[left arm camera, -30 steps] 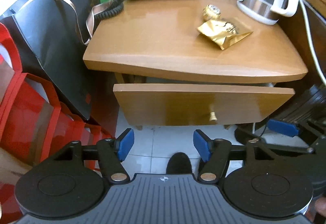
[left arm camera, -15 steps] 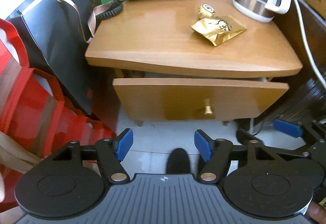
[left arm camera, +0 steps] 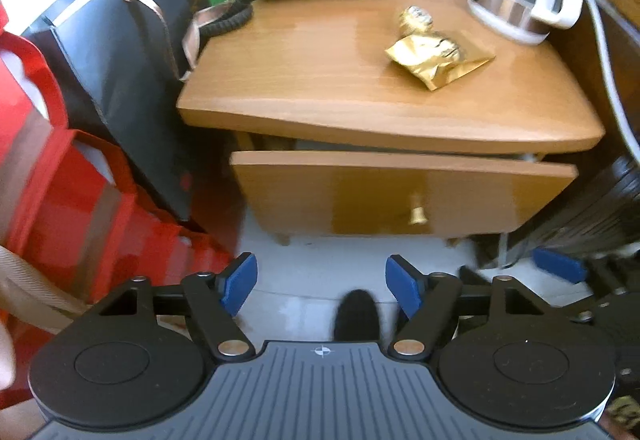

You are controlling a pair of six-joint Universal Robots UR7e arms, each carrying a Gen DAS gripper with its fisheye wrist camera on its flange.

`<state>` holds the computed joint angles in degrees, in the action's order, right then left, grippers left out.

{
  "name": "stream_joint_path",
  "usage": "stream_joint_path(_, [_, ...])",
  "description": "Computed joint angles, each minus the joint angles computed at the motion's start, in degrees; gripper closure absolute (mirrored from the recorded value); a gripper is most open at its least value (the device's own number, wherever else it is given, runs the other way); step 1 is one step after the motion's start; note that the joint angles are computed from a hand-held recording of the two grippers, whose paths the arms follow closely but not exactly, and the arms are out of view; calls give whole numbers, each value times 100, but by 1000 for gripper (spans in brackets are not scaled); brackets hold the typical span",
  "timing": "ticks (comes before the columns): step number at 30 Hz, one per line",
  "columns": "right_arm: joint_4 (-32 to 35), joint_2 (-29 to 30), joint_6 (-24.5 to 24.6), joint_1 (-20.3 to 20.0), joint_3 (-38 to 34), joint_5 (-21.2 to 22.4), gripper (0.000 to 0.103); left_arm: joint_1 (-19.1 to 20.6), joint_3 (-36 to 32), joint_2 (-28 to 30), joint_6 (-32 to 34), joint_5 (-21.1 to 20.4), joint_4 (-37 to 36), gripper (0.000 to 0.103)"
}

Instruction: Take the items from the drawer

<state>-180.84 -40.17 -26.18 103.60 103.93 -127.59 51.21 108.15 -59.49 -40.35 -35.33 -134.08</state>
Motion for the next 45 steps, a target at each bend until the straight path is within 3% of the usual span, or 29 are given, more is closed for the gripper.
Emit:
stream_joint_path(4, [91,-6,73,-15,-18,0,35,119,70,-85,335,-552,-627,28])
stream_joint_path(10, [191,7,136,-26,-51,-29,35,244,-254,-19,-119,-819,199,27])
stream_joint_path(15, [304,26,186,-29,-81,-71,35,288,-439,52,-382,-847,933,27])
stream_joint_path(20, [358,38,195,-27,-79,-95,35,283,-516,86,-473,-882,1179,27])
stream_joint_path(45, [458,55,397,-100,-37,-283,34,256,-579,116,-501,-1106,1281,26])
